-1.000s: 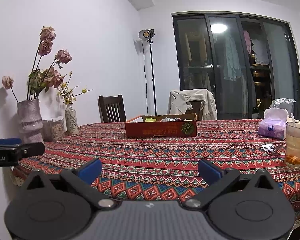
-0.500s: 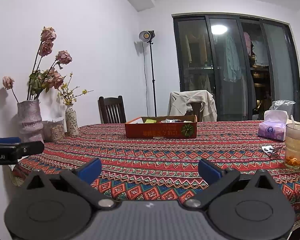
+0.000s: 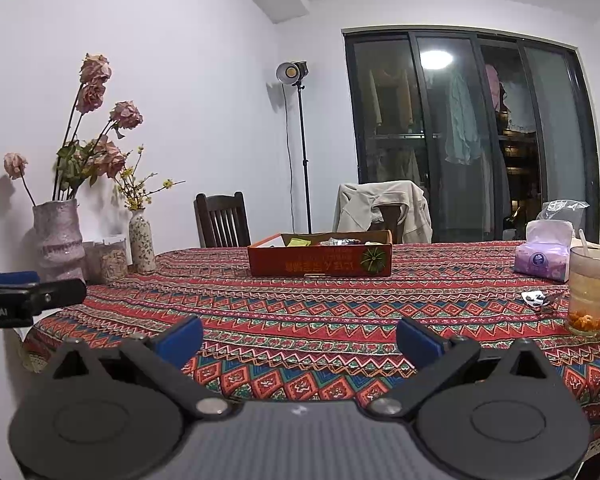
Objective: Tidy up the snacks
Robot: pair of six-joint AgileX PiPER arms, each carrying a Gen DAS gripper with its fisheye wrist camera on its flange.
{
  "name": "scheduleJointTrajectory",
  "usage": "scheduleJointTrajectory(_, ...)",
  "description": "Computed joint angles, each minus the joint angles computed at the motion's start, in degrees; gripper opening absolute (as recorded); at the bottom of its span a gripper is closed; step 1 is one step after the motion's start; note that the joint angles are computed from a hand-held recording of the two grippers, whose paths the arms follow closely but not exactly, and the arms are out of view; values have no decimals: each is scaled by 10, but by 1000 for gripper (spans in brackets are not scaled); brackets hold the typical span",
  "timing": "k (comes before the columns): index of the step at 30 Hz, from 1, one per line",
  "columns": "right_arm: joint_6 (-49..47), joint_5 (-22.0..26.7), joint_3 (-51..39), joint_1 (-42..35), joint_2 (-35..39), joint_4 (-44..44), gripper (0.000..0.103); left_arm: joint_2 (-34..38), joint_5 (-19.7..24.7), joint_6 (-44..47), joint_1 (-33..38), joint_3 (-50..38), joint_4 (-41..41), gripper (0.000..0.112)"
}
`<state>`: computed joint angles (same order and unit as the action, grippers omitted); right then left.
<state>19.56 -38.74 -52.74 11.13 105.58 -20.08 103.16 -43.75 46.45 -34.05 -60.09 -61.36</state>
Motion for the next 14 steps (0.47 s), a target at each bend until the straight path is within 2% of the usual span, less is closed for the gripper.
scheduleJointTrajectory(14, -10, -11, 5, -6, -6, 8, 103, 2, 13, -11, 4, -2, 1, 103)
